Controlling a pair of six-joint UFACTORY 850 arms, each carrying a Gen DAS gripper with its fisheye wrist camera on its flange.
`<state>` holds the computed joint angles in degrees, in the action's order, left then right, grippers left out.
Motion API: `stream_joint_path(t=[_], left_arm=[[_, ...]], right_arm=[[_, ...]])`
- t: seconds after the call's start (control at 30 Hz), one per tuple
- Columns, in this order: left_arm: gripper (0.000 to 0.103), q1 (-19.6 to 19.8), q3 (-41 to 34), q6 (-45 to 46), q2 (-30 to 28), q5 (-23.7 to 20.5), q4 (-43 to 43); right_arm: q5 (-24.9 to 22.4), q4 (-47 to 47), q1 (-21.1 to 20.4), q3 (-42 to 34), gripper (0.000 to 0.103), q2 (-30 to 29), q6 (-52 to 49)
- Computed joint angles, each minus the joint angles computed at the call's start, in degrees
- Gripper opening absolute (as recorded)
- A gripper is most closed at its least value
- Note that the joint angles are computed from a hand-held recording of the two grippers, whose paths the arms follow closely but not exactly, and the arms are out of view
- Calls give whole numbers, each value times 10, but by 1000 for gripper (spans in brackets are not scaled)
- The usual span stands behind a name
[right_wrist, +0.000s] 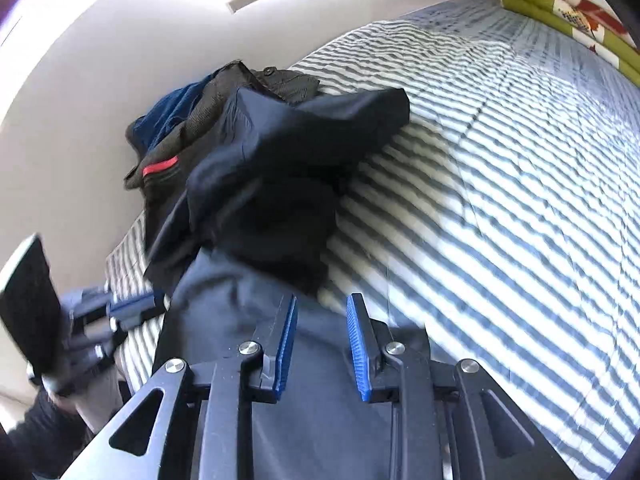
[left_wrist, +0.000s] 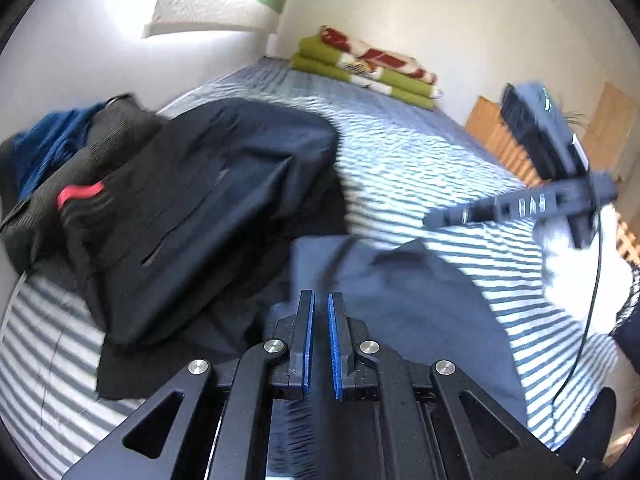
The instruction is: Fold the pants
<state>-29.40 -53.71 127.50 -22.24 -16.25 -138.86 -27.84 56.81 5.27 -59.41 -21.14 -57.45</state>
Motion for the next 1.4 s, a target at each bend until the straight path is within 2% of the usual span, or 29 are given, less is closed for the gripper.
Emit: stream_joint_path(t=[0.07,0.1,0.17,0.2,0.23,0.27,0.3,0.33,0.4,0.43,0.5,0.53,0.6,0.63,0.7,0.77,0.8,0.87,0.93,1.0,1.1,1.13,1.17,1.23,1.27,1.3,1.4], left_arm=[[8,-9,-12,-25,-4,3,39],[10,-10,-25,-73,-17,-9,95],[12,-10,-58,-164,-49,-18,184],[15,-15,-78,-175,-64,9,193],[15,-16,-100,-162,-83,61,179],[10,-15,-109,-128,-92,88,140],[10,-11,-110,-102,-93,92,91],[10,-2,-98,-90,-86,71,56],[12,-1,-77,6,-62,75,-39],[12,-3,-69,50,-53,78,-77],[12,-8,-50,66,-30,79,-84],[12,-12,-39,38,-16,78,-53],[14,-19,-24,-72,3,71,62],[14,-23,-9,-127,17,53,122],[14,-32,6,-234,31,26,242],[16,-49,12,-312,31,14,340],[19,-56,12,-341,25,20,377],[19,-72,0,-443,2,72,475],[17,-68,-6,-507,-11,79,529],[17,-64,-5,-544,-6,74,547],[18,-79,-5,-564,17,90,569],[19,-88,-13,-592,21,84,603],[22,-95,-27,-644,19,77,660],[35,-112,-75,-750,-2,58,780],[52,-116,-112,-809,-23,36,840],[58,-122,-161,-852,-52,0,887],[58,-145,-288,-1020,-132,-66,1066]], right_arm=[[-40,33,-8,17,23,0,-53],[-42,38,-3,19,23,-4,-61],[-29,-1,13,5,23,-24,-5],[-6,-43,24,-5,23,-33,55],[41,-88,32,-13,22,-47,115],[93,-137,29,-15,22,-64,175],[121,-171,22,-14,22,-69,230],[125,-183,13,-12,22,-68,261],[91,-150,-16,5,22,-40,251],[89,-107,-26,21,22,-26,210],[78,4,-46,76,22,29,95],[71,39,-52,99,22,51,57],[53,83,-54,154,22,108,2],[50,87,-48,174,22,127,-5],[52,79,-27,216,22,166,4],[75,60,1,263,22,202,39],[81,75,13,279,22,209,37],[47,99,28,307,22,202,32],[29,92,49,332,23,204,36],[-5,88,51,360,23,240,3],[-28,85,10,390,23,310,22],[-27,86,-7,395,23,329,28],[-20,84,-18,404,24,348,34],[1,104,-31,417,33,361,32],[5,127,-35,422,36,361,21],[3,152,-37,428,36,360,6],[43,203,-8,442,36,353,-30]])
